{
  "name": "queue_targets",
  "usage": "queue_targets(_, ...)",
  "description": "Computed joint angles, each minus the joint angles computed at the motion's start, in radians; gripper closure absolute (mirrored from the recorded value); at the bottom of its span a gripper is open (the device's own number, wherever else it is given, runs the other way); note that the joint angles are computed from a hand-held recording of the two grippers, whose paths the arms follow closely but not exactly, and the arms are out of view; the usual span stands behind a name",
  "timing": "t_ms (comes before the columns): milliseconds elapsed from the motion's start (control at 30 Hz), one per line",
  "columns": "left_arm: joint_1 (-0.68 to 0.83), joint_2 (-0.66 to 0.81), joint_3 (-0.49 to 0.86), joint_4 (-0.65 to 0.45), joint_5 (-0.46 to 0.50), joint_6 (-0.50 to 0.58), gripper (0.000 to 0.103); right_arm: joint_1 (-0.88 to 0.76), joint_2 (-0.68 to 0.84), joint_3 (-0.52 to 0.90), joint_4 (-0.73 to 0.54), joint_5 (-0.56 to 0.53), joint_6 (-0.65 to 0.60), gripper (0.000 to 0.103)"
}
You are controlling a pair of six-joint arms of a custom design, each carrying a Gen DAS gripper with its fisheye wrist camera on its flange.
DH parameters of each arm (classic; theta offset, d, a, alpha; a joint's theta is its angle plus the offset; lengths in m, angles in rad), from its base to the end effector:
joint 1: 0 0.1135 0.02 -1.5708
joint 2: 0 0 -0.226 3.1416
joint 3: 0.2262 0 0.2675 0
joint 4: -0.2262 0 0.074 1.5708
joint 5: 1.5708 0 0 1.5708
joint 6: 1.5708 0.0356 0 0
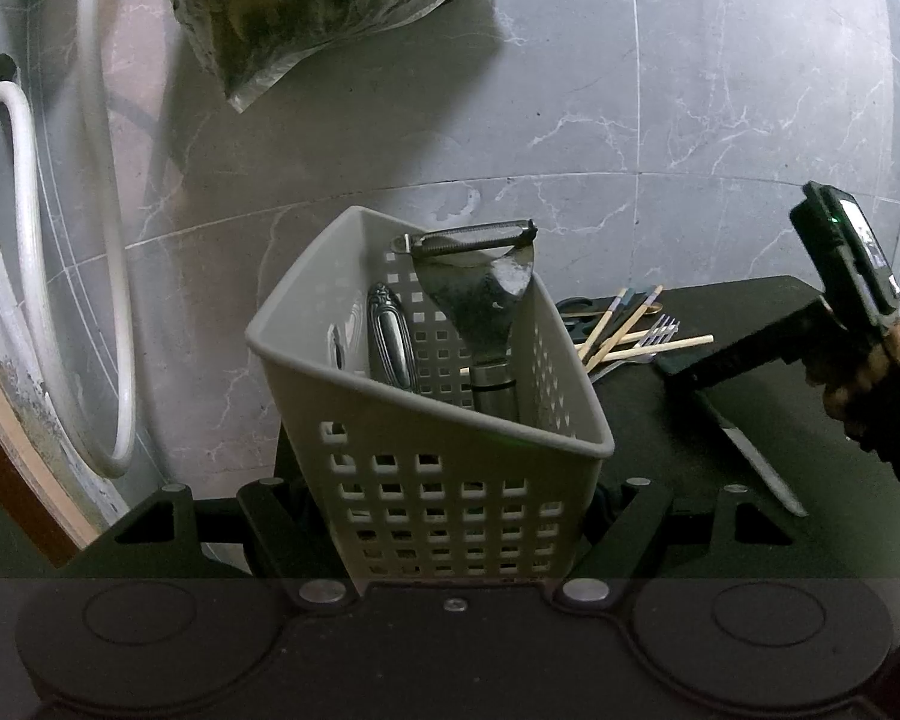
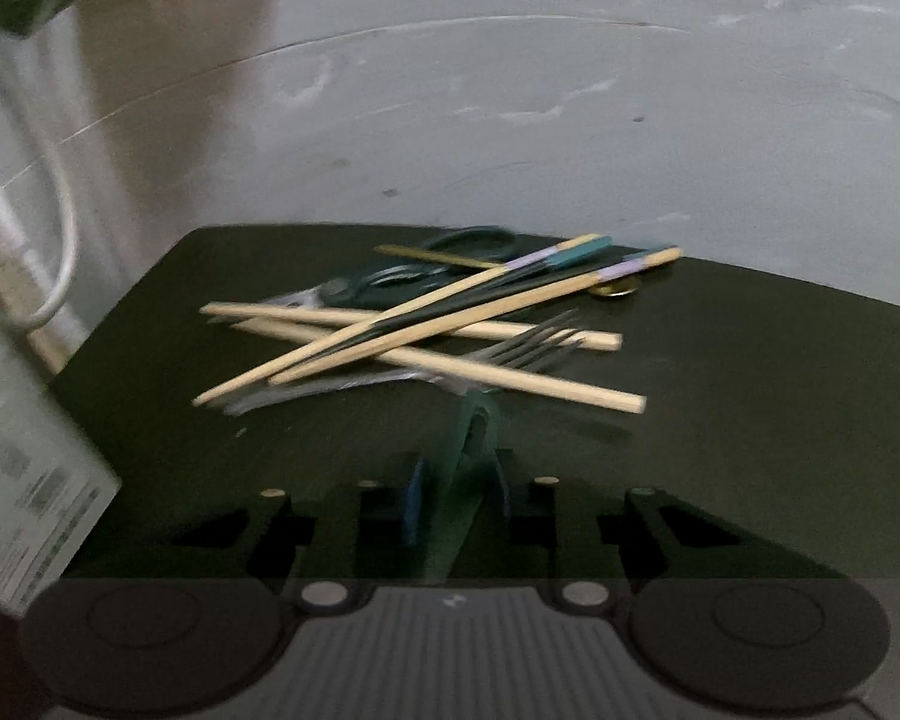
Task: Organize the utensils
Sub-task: 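Lift the knife and carry it over the basket with the right gripper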
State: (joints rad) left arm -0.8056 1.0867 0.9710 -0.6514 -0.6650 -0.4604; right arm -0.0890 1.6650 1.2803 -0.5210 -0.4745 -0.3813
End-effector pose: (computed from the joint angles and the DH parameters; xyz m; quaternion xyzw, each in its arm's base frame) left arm 0.1919 -0.1681 0.2722 0.0236 0.8789 0.0235 0.4758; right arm 0.3706 -0.0167 0.2131 -0.2097 0.8978 0.1421 0.3603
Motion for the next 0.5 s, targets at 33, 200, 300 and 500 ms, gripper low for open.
queue_targets(33, 0.001, 0.0, 0.0, 0.0, 0.001, 0.0, 0.026, 0.0, -0.005, -0.003, -0.015, -0.012, -0.029, 0.079)
queue_targets(200, 0.002, 0.0, 0.003, -0.003, 0.003, -0.003, 0.026, 0.016, -0.051, -0.037, -0.069, -0.032, -0.142, 0.08)
queue_targets(300, 0.003, -0.001, 0.002, -0.005, 0.006, -0.012, 0.026, 0.025, -0.07, -0.04, -0.1, -0.014, -0.164, 0.072)
queue_targets(500, 0.001, -0.007, -0.005, 0.0, 0.006, -0.018, 0.026, 0.029, -0.081, -0.01, -0.183, 0.03, -0.209, 0.068)
